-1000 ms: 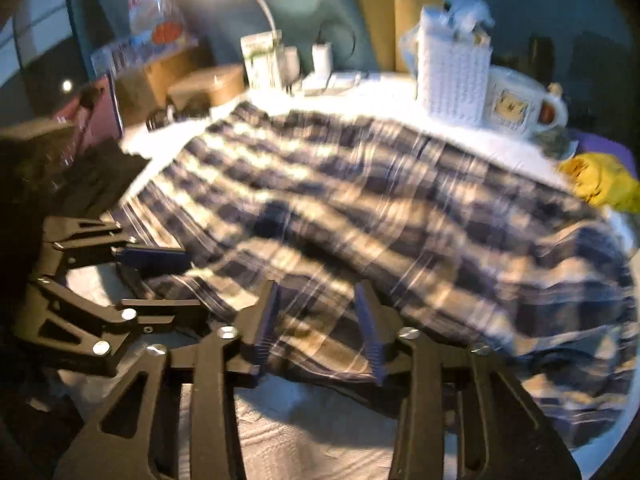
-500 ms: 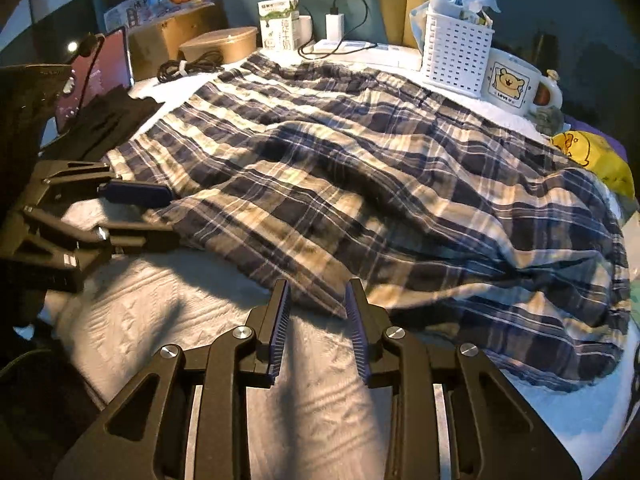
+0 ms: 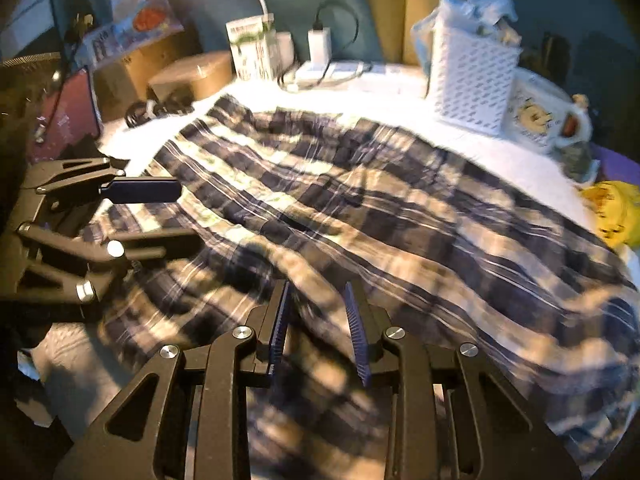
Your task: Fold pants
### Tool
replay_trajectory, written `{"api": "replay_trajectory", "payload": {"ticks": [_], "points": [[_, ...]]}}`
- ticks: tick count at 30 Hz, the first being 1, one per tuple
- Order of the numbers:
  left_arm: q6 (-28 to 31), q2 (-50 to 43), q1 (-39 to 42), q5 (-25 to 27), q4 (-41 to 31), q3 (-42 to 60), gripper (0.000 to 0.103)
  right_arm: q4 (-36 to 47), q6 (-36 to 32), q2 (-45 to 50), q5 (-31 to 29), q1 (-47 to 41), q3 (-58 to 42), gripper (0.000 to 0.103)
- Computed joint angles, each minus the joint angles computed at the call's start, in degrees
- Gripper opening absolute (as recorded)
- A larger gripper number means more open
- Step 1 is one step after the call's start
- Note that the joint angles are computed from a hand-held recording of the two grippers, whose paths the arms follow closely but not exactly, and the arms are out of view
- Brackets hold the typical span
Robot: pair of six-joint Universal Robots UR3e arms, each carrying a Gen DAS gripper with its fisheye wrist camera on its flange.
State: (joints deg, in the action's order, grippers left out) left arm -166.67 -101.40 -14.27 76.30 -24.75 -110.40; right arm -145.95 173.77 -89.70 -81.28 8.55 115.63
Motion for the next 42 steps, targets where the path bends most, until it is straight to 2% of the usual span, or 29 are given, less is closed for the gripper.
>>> {"api": "replay_trajectory", "payload": {"ticks": [4, 11, 14, 17, 20, 23, 26, 31, 34, 37, 42], "points": [[0.11, -6.25, -0.63, 2.61, -1.66, 4.31, 0.053, 0.09, 1.07, 7.52, -2.13, 2.72, -6.5, 0.031], [2.35, -6.04, 2.83, 2.3, -1.34, 3.43, 0.054, 5.91, 2.77, 16.3, -2.71, 4.88, -19.21, 0.031], [2.76, -4.24, 4.19, 2.71, -5.41, 4.34, 0.054, 6.29, 3.31, 16.29, -3.29, 4.73, -21.79, 0.031], [3.5, -3.3, 6.12, 2.01, -5.78, 6.18, 0.054, 6.02, 3.18, 14.45, -3.11, 2.7, -21.73, 0.031], [3.45, -5.74, 7.8, 0.24, -6.61, 11.67, 0.054, 6.99, 3.99, 15.2, -2.95, 0.1, -22.48, 0.031], [2.46, -12.31, 8.41, -0.48, -10.14, 20.89, 0.054, 8.28, 5.31, 16.45, 0.69, -3.06, -22.73, 0.031], [2.38, -18.76, 8.63, -0.84, -13.85, 29.36, 0.054, 10.45, 7.29, 19.32, 1.14, -3.44, -25.02, 0.031], [1.67, -27.16, 8.69, 4.32, -16.17, 38.32, 0.055, 12.19, 9.08, 23.62, 0.44, -2.58, -31.01, 0.031], [2.61, -27.71, 10.11, 4.22, -12.93, 37.27, 0.055, 12.46, 10.03, 26.88, 0.28, -2.6, -35.1, 0.031], [1.42, -28.96, 10.42, 9.24, -8.14, 36.97, 0.055, 12.5, 10.77, 29.36, -0.18, -2.56, -38.3, 0.031], [-0.43, -29.56, 12.66, 12.51, -8.82, 38.48, 0.055, 11.77, 12.01, 31.76, -4.19, -2.03, -41.58, 0.031]]}}
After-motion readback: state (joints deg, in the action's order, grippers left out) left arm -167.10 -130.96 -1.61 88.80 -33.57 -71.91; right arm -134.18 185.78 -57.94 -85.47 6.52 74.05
